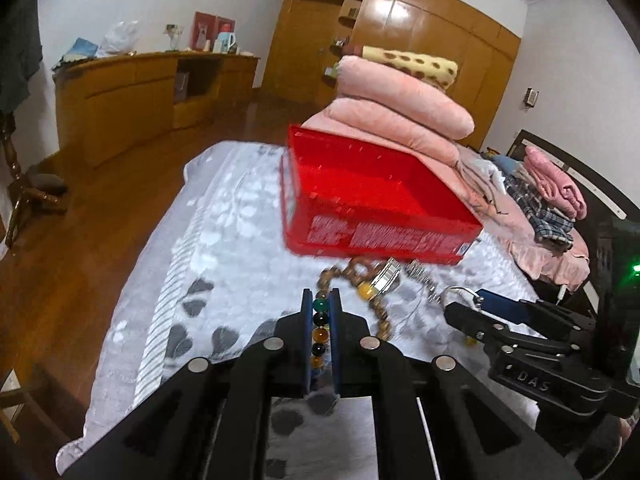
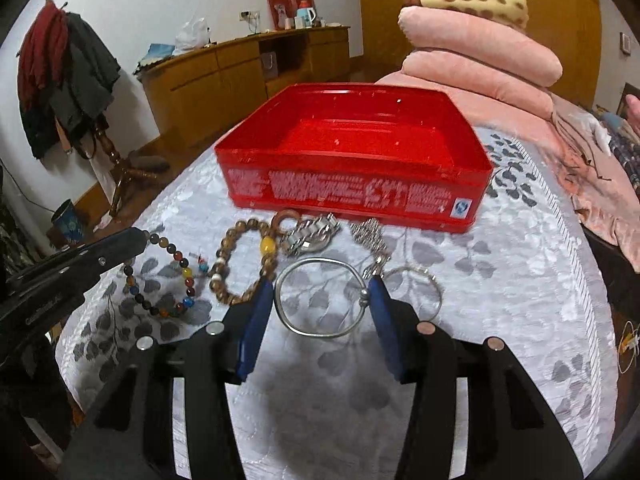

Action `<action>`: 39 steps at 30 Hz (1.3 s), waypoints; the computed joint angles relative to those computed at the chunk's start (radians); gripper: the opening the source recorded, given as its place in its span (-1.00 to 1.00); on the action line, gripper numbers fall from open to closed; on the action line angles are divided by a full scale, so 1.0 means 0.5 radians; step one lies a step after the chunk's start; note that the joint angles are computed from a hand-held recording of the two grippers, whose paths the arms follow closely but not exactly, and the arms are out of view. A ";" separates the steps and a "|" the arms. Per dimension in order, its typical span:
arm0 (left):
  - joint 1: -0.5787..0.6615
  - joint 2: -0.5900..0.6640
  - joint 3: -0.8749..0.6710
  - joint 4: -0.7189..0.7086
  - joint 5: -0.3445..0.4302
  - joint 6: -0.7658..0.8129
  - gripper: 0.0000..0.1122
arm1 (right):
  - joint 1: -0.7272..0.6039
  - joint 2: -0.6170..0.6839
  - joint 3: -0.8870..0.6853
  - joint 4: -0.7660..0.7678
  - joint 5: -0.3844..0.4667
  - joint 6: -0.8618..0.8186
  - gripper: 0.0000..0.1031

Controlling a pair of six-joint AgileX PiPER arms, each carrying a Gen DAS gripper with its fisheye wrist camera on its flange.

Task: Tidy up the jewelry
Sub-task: 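Lower the bangle and bracelet into the red tin and open both tools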

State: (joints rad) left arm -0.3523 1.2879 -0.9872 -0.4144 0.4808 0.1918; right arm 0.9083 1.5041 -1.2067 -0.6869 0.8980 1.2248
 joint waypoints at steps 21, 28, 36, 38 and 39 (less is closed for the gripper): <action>-0.129 0.398 -0.666 0.053 -0.038 -0.140 -0.86 | -0.431 0.020 -0.281 0.093 -0.096 -0.326 -0.08; -0.159 0.592 -0.945 0.148 -0.020 -0.261 -0.86 | -0.583 0.128 -0.438 0.214 -0.150 -0.506 -0.08; -0.161 0.857 -1.218 0.274 0.040 -0.418 -0.86 | -0.770 0.318 -0.652 0.426 -0.204 -0.733 -0.07; -0.153 0.914 -1.267 0.284 0.075 -0.428 -0.86 | -0.808 0.348 -0.668 0.472 -0.228 -0.759 -0.07; -0.154 0.938 -1.277 0.289 0.087 -0.437 -0.86 | -0.815 0.357 -0.671 0.479 -0.232 -0.758 -0.07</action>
